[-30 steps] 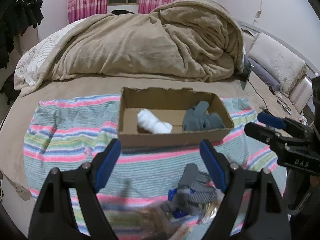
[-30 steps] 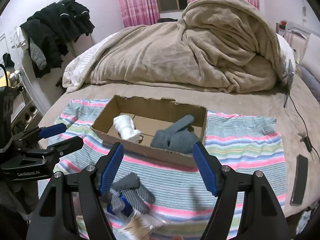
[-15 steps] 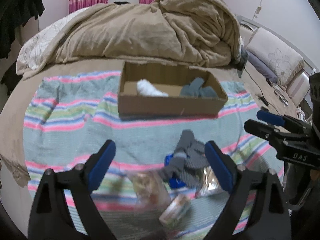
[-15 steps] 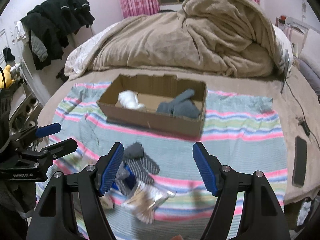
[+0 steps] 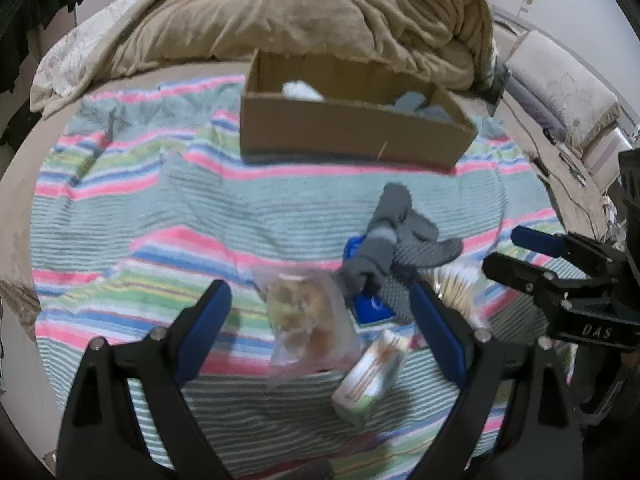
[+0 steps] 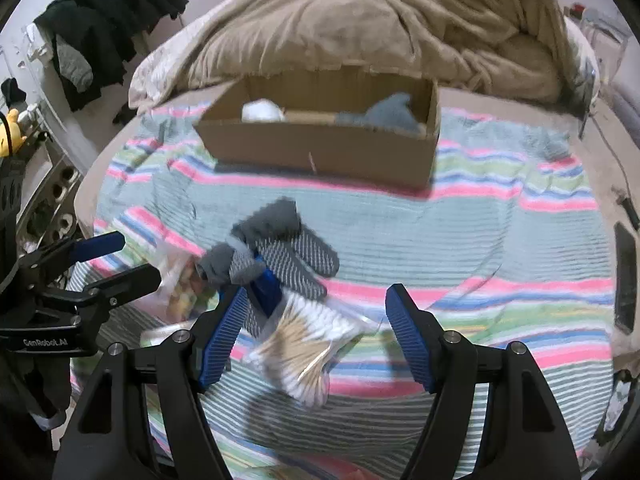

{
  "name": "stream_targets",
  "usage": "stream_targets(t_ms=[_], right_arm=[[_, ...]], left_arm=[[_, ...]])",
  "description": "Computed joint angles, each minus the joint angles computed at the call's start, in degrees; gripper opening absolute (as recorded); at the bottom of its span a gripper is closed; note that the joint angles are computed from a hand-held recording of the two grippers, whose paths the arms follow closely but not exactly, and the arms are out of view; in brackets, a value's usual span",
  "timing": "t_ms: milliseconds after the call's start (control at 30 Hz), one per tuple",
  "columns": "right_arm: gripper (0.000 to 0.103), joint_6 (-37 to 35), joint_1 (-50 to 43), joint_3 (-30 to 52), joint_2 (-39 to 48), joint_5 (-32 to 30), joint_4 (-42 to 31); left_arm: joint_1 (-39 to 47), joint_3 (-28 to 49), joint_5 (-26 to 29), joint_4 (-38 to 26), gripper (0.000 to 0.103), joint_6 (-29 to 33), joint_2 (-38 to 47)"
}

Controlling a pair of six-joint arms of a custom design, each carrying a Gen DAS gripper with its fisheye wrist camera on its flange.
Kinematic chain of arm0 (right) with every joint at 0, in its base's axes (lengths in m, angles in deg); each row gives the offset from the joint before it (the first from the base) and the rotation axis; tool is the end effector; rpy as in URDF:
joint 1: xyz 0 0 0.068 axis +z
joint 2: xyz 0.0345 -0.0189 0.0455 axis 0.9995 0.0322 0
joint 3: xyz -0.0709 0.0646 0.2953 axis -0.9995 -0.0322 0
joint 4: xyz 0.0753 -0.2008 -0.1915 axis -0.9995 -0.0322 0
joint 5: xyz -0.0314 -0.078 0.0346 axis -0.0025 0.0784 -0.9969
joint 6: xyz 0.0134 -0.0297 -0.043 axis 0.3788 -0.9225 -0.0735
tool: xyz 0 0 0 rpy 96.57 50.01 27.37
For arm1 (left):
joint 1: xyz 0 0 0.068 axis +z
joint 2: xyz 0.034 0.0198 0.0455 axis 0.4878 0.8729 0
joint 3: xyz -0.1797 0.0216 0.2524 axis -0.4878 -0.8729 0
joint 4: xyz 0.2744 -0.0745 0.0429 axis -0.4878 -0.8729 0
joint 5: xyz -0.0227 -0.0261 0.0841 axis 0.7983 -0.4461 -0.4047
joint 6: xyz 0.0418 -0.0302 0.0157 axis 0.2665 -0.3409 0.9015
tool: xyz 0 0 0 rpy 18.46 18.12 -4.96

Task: Organize objects
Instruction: 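Grasp the food bag with the left gripper while the right grasps the cotton swab bag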

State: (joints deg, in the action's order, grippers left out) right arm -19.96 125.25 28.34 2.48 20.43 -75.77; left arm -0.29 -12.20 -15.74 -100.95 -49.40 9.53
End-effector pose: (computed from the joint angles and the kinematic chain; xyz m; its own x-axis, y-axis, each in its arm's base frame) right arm 0.2362 0.1786 0.2385 -0.8050 -0.2157 -0.5526 -0.3693 0.9112 0.1824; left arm 0.2014 -0.1095 0.2366 -0.8452 -0.0244 -0.5340 0.0745 0.9838 -0.1629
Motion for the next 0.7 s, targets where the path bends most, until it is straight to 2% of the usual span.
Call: stream_targets(t_ms=[267,700], right_arm=[[0.075,0.8,-0.6,-1.1,4.6,-2.3,1.7],[0.075,2.0,-1.0,-0.8,9.5,-4.3,3.4]], left_arm=[[-0.2,-1.3,1.8,2.6,0.092,0.3,6.0],[-2.3,-2.3,-0.7,6.7,0.090,2.3,10.3]])
